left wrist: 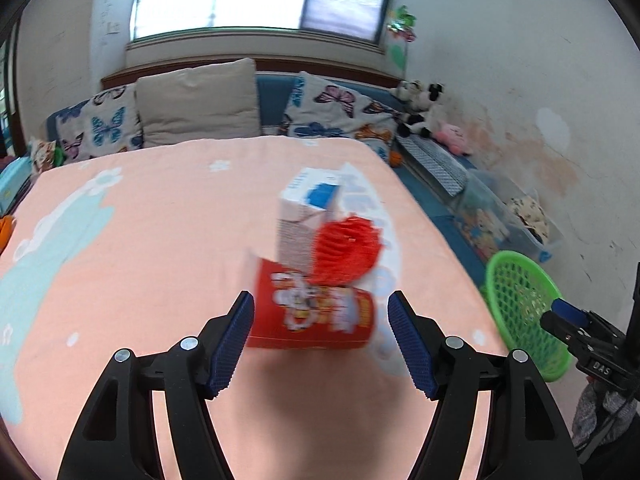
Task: Collect trash
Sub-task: 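Grasp the red snack cup rim with left tool while right tool grasps the red mesh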
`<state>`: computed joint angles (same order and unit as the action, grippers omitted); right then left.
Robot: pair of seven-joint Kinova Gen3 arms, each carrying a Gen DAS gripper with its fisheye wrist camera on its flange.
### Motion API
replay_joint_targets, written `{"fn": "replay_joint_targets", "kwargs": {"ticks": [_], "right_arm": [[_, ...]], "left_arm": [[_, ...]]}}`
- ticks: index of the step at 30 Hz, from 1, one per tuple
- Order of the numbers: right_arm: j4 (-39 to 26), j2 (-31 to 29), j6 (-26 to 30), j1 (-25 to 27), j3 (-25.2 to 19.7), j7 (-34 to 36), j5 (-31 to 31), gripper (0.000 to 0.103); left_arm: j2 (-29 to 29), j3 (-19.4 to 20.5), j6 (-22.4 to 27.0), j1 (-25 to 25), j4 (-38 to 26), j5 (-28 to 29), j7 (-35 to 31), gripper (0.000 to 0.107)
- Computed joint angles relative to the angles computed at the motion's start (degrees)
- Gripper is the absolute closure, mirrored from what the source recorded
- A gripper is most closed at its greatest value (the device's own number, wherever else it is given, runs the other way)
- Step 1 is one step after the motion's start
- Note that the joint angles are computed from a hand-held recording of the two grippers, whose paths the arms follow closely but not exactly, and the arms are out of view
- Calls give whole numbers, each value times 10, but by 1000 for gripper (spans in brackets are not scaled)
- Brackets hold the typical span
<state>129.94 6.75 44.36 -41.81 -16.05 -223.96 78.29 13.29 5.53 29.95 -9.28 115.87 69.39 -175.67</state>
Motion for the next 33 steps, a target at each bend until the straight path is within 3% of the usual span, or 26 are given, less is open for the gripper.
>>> {"fn": "replay_joint_targets", "kwargs": {"ticks": [13, 23, 29, 33], "right_arm": [[-89, 40, -50, 13, 27, 123, 0, 33], [-132, 68, -106, 26, 56, 190, -17, 33], [-153, 85, -148, 32, 75, 227, -22, 34], [-159, 94, -195, 39, 91, 226, -13, 33]], "left_arm": [[87, 19, 42, -46, -70, -89, 50, 41], [131, 50, 107, -87, -110, -114, 10, 41], [154, 53, 133, -89, -130, -130, 2, 48], [158, 58, 145, -98, -126, -125, -16, 61]]}}
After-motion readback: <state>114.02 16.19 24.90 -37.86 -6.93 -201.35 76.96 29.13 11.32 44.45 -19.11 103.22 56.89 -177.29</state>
